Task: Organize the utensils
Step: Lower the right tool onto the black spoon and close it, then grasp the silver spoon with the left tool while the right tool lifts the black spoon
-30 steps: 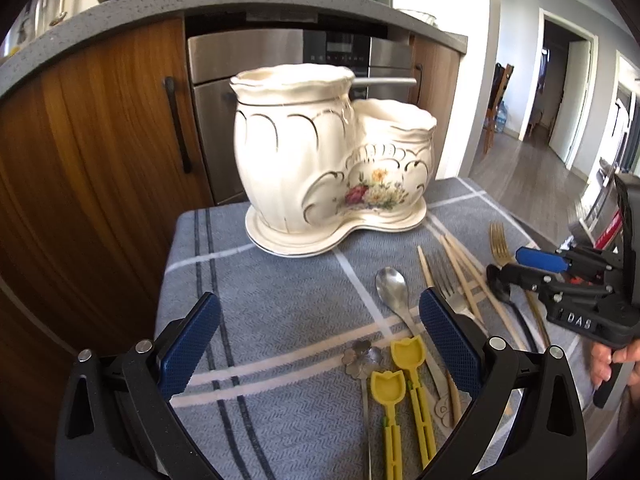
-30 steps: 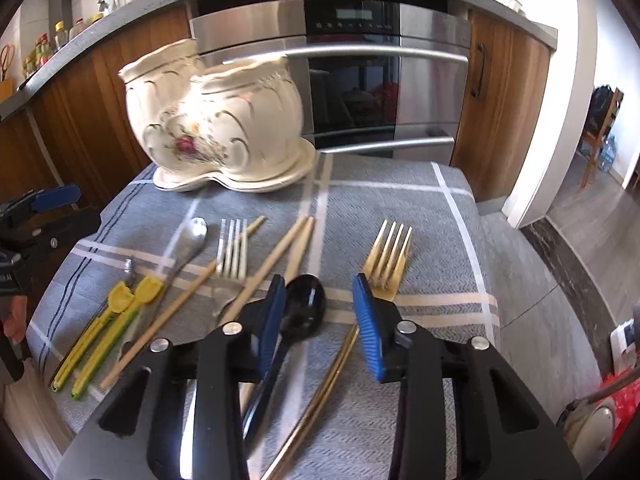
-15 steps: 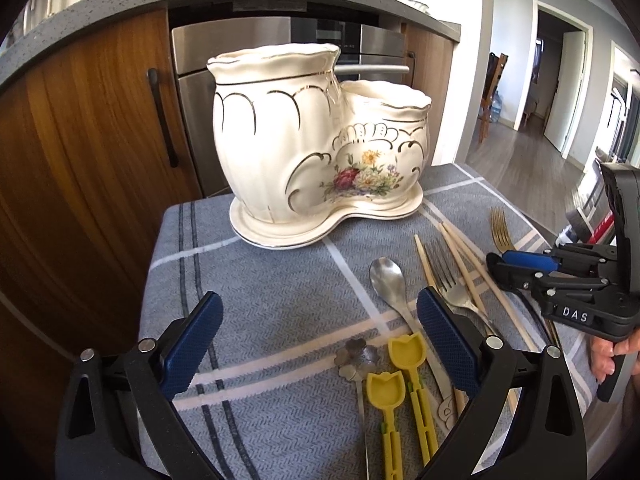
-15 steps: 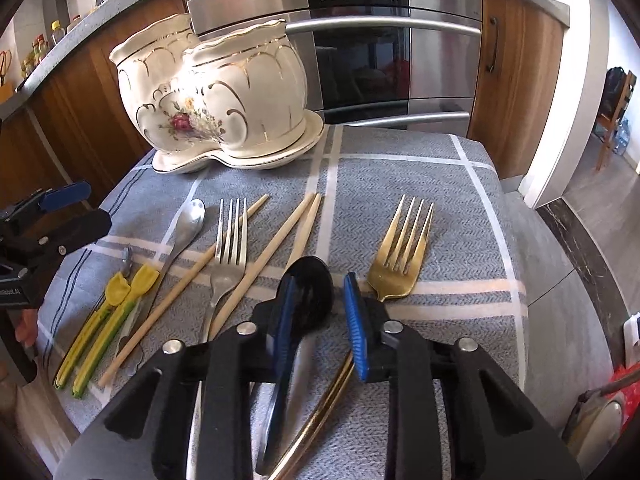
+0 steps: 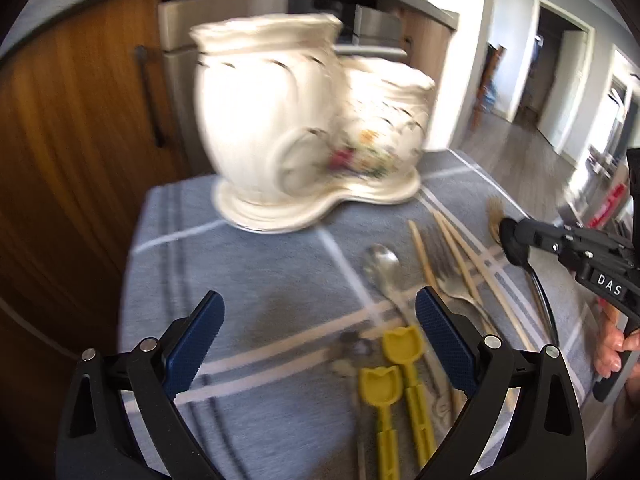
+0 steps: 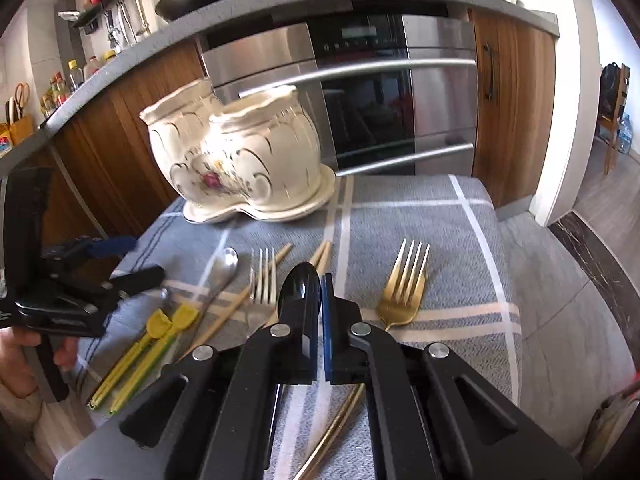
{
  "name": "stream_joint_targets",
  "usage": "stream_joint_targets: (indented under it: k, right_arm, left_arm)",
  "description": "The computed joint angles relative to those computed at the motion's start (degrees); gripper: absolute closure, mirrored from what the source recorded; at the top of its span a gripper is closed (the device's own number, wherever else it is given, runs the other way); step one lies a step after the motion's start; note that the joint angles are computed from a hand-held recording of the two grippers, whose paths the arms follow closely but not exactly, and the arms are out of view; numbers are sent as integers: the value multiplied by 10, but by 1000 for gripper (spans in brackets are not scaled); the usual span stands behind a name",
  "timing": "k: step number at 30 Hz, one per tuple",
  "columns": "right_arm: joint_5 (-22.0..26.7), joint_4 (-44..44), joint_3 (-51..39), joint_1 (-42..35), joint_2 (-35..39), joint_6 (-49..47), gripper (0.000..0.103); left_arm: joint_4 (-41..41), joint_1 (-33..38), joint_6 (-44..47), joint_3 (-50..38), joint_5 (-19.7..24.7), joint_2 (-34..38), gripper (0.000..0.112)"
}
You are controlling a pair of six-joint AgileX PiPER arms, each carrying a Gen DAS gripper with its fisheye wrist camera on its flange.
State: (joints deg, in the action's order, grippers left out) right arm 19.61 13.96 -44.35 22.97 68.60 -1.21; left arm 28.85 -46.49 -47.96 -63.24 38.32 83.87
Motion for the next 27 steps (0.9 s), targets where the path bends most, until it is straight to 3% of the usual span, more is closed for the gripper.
stream_joint_targets:
  k: [1,4,5,7,15,21,25,27]
  right_arm:
    - [-2,-8,1,3,-2,8,102]
    - [-2,31,4,-3,-7,-30,102]
    - [-2,24,4,-2,-8,-24,102]
    - [-5,17,7,-2,-13,-20,102]
    - [0,71,17,-20,-21,-81,102]
    - [1,83,20,-22,-27,-98,102]
    - [0,80,21,-22,-29,-93,102]
    - [-2,78,22,-21,-31,-89,102]
  left_arm:
    - [-23,6,29,-10,-6,12,20]
    - [-59,18,83,-32,-11,37,49]
    - [-73,23,100,-41,-12,47,53]
    - [-84,27,119,-53,-17,59,54]
    - [-187,61,250,-107,-9,112,78]
    - [-171,55,245,-101,-23,115,80]
    - [-158,44,242,-100,-25,117,98]
    - [-136,38,226,-96,-28,115,100]
